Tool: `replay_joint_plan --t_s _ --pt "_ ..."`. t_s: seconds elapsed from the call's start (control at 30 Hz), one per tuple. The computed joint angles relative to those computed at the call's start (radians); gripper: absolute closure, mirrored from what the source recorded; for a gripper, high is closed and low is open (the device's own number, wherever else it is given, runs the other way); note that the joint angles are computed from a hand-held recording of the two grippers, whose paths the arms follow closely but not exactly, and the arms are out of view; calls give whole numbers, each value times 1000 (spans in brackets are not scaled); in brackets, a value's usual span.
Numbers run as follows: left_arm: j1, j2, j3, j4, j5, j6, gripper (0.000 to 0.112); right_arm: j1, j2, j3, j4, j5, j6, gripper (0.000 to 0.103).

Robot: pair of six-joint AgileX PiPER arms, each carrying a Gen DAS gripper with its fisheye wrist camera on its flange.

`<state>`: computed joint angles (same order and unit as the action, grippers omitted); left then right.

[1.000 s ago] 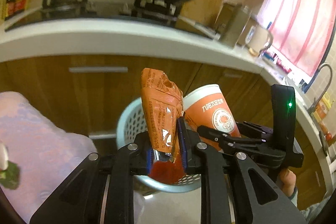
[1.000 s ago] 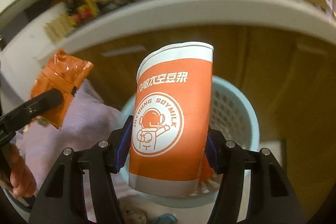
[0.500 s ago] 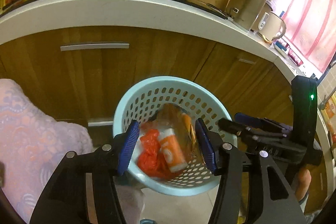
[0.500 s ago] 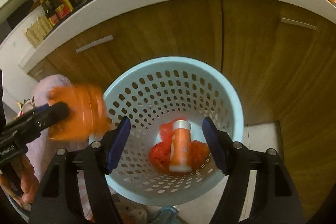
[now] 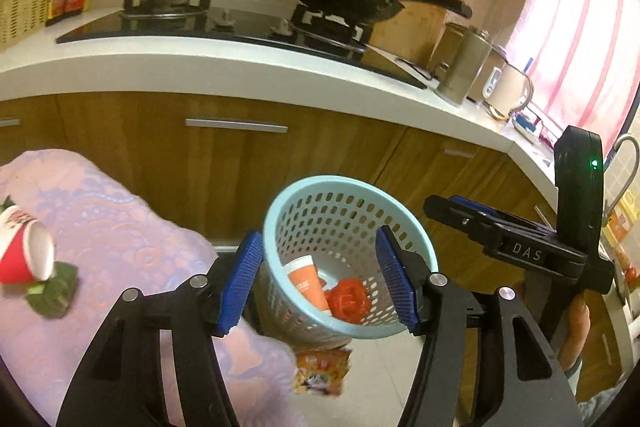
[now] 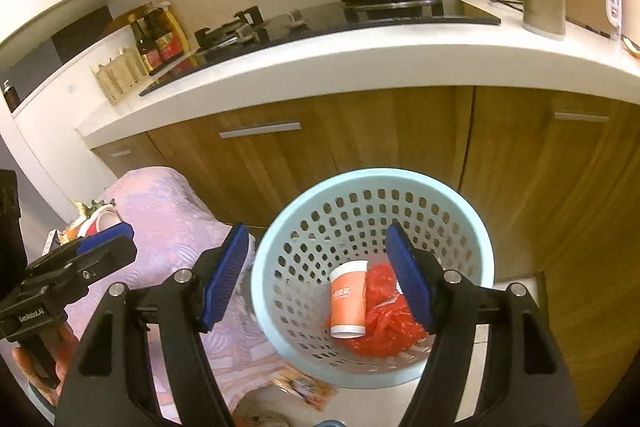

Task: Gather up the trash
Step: 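Drop the snack bag with the left tool while the right tool drops the cup into the basket, then grasp the clear plastic bag with the left tool and lift it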

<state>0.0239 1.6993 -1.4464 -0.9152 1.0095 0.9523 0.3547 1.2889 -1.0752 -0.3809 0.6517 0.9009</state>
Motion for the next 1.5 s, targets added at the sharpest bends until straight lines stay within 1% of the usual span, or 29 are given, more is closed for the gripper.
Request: replay_joint_plan --t_s 0.07,0.17,0.27,0.37,0.47,0.5,0.57,0.63,0.67,0.7,0.73,0.83,0.93,1.03,1.07,1.13,1.17,1.23,1.27,1.33,1.43,1.5 --pt "31 -16 8 -21 20 18 55 28 1 -10 -35 24 40 36" --pt "67 -35 24 -39 39 38 55 51 15 -14 -45 40 52 36" --pt "102 -57 51 -49 68 63 55 74 -5 15 -60 40 68 36" --pt "143 -96 103 -65 76 98 55 95 -14 28 -41 26 56 36" --pt "212 -146 166 -84 83 137 55 147 15 0 -43 3 51 36" --pt "236 -164 184 -89 83 146 53 161 25 -11 -37 -7 45 36" --pt "315 -211 232 -108 84 177 50 206 64 -50 -19 -42 21 36" --pt "415 -248 267 -128 105 222 47 257 112 -97 1 -77 -5 36" --pt "492 -264 284 -138 125 248 47 291 151 -130 20 -107 -27 36" --pt "551 -272 293 -144 139 264 47 325 192 -165 26 -127 -39 36" --pt "637 -278 301 -150 154 289 47 366 242 -213 20 -140 -45 36" --pt "809 -266 284 -147 157 318 47 458 399 -382 53 -154 -111 36" --pt "969 -208 213 -116 156 320 44 510 543 -566 132 -143 -211 36" --pt "1064 -130 131 -104 164 291 44 557 715 -807 174 -94 -294 36" --pt "1091 -94 97 -103 154 270 43 569 753 -860 164 -83 -299 36" --pt "1108 -15 23 -77 146 204 32 587 845 -980 180 -49 -326 36" --pt "1108 22 -11 -60 154 174 32 587 873 -1014 200 -36 -339 36" --pt "1093 118 -98 -17 199 105 32 591 930 -1107 206 37 -338 36" --pt "1068 160 -133 35 199 49 32 586 931 -1111 215 34 -341 36" --pt "1021 188 -143 103 158 5 32 565 901 -1046 275 -24 -374 36" --pt "983 198 -132 137 148 8 32 529 905 -1030 404 -37 -429 36" --pt "956 169 -92 151 92 23 31 531 902 -1021 409 -44 -433 36"
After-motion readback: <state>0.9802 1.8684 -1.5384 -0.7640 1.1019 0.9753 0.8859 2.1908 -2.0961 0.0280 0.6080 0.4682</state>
